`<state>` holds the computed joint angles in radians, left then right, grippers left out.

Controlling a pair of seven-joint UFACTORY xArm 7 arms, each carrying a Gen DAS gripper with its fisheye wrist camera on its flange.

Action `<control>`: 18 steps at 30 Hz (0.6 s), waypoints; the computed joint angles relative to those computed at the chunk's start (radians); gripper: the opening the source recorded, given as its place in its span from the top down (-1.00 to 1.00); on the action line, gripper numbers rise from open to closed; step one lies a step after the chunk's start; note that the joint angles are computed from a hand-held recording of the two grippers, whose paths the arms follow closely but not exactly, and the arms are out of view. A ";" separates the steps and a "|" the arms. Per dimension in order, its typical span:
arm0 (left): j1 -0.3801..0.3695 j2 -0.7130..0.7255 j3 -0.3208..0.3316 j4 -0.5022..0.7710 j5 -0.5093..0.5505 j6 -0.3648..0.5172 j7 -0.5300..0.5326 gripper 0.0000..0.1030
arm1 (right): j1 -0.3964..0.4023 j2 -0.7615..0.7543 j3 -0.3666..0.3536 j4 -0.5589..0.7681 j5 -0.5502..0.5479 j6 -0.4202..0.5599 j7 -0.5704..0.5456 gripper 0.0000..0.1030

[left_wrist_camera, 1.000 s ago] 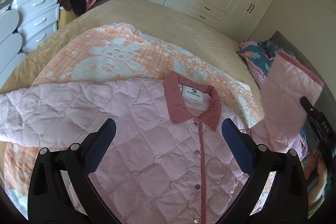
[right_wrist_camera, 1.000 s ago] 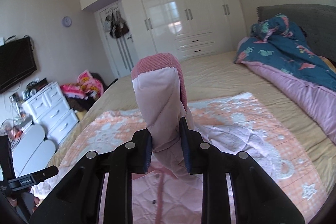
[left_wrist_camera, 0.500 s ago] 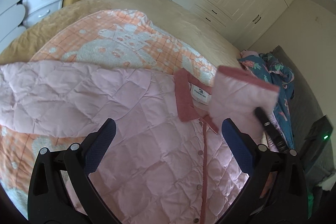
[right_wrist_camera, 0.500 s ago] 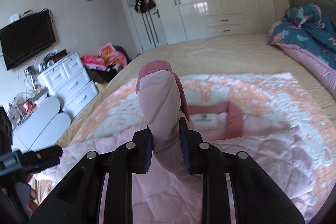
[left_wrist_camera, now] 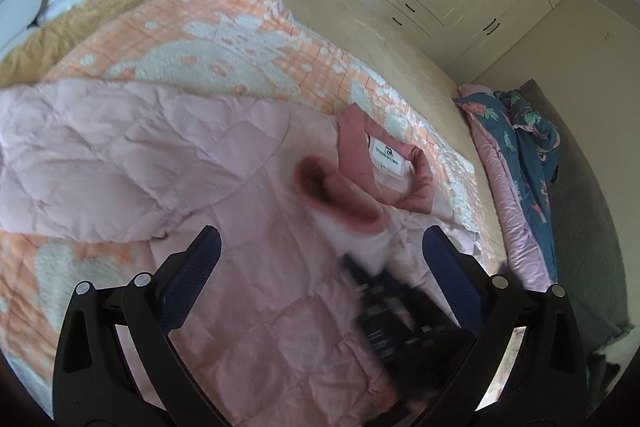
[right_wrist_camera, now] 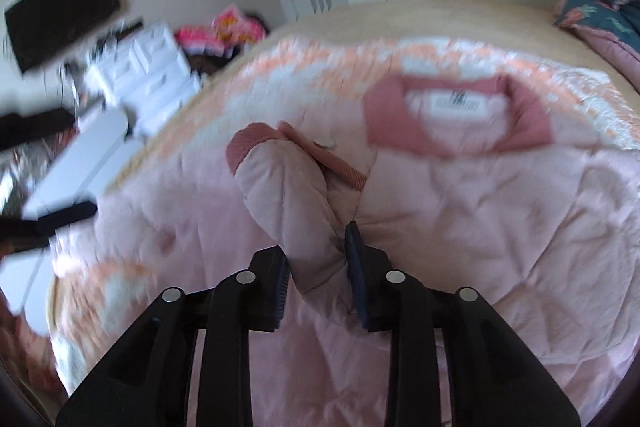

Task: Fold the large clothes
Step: 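Carry the sleeve across the jacket front with the right gripper and release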

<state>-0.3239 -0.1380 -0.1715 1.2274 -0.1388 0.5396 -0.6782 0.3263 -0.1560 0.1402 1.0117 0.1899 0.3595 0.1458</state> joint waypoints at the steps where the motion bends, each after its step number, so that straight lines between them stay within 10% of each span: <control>1: -0.003 0.003 0.001 -0.001 -0.014 -0.003 0.003 -0.84 | 0.019 0.001 -0.011 -0.001 0.046 0.027 -0.042 0.27; 6: -0.026 0.030 0.013 -0.005 -0.129 -0.011 0.062 -0.84 | 0.077 -0.105 -0.080 -0.055 0.325 0.116 -0.237 -0.81; 15: -0.048 0.167 -0.005 0.012 -0.417 -0.028 0.163 -0.82 | -0.114 -0.389 -0.107 -0.260 0.161 0.209 -0.045 -0.63; 18: -0.056 0.204 -0.016 0.032 -0.321 -0.018 0.095 0.00 | -0.186 -0.458 -0.135 -0.308 0.097 0.225 0.008 -0.58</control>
